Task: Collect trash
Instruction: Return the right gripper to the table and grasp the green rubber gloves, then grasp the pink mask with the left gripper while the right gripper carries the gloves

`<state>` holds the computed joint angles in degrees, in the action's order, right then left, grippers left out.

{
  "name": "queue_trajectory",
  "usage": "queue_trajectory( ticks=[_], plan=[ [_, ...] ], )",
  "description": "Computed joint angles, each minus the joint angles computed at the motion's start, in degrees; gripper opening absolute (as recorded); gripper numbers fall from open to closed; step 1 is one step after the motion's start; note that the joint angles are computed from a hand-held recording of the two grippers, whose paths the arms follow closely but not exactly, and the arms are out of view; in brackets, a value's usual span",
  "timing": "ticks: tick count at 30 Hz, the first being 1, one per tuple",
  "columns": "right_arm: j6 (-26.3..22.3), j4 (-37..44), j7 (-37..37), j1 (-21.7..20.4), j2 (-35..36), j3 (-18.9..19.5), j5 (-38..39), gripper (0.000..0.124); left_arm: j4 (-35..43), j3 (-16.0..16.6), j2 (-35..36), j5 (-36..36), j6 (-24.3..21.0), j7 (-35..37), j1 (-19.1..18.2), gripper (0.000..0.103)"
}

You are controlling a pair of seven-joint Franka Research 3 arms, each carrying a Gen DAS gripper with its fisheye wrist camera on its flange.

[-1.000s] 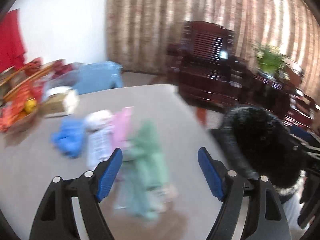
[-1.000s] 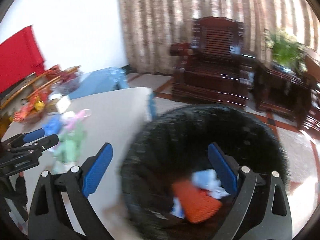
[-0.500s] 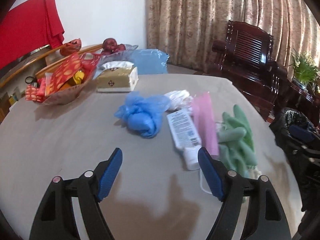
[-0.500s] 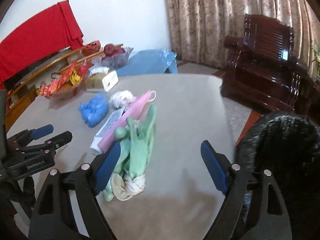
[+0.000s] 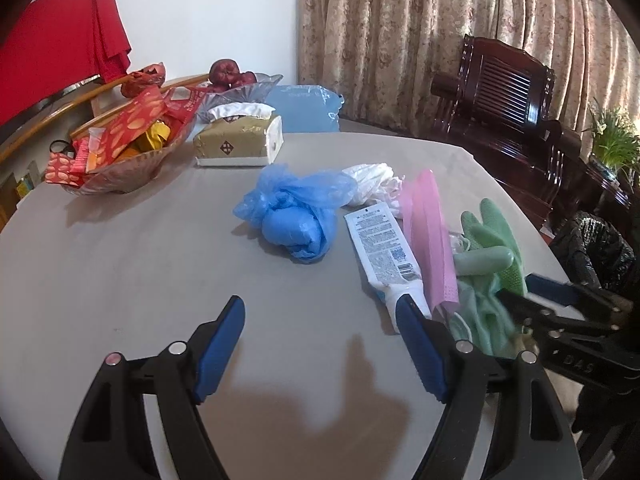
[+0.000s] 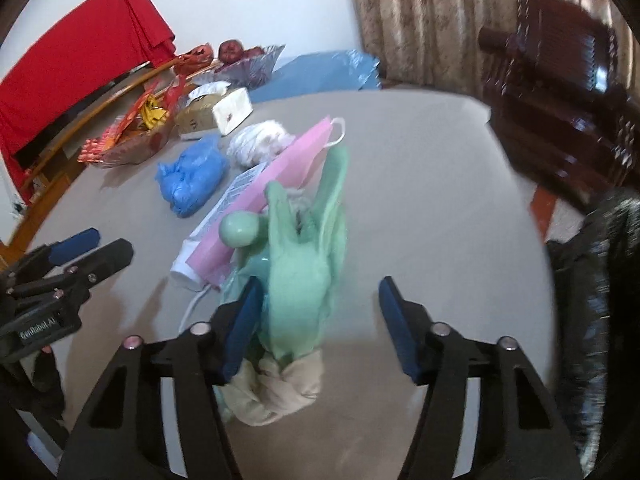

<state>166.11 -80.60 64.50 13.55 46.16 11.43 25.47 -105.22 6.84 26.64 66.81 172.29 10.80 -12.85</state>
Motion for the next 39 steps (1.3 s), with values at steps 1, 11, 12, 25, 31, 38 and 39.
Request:
queue_trajectory(
  ticks=[1,11,12,25,31,38,39],
  plan=[
    [-1.7,0.9,-2.0,-1.8,0.6,2.5,0.8,0.036,0.0,-0.1,0.0,-0.2,0.0,0.1,0.0,0.076],
    [2.0,-6.2,-10.7,-6.6,-5.7,7.1,9.3,0.016,0.9,-0.6,0.8,-3.1,0.8,3.5,-0.2,0.076],
    [2.6,-6.9,-11.3,-7.0,-6.4,7.3,10.1,0.016,1.3,-0.8,1.1,-3.7,1.0,4.1,-0.2,0.076],
    [6.9,-11.0,-10.2,-7.6,-9.9,4.4,11.5,0.015,10.5,-2.6,8.6,-17.4,1.7,18.4,-2.3,0.072],
    [8.3,-12.0,-10.7,-8.6,-10.2,5.6,11.1,0.015,14.1,-11.6,12.3,-28.9,-1.5,32.9,3.8,0.025],
    [9.2,-13.0,-11.2,-9.7,-10.8,6.9,11.4,0.015,8.1,-7.6,8.1,-33.3,3.6,33.6,1.0,0.004],
    [9.4,-13.2,-11.4,-9.9,-11.0,7.2,11.5,0.015,7.5,-7.2,7.5,-34.0,4.2,33.8,0.7,0.004]
  ],
)
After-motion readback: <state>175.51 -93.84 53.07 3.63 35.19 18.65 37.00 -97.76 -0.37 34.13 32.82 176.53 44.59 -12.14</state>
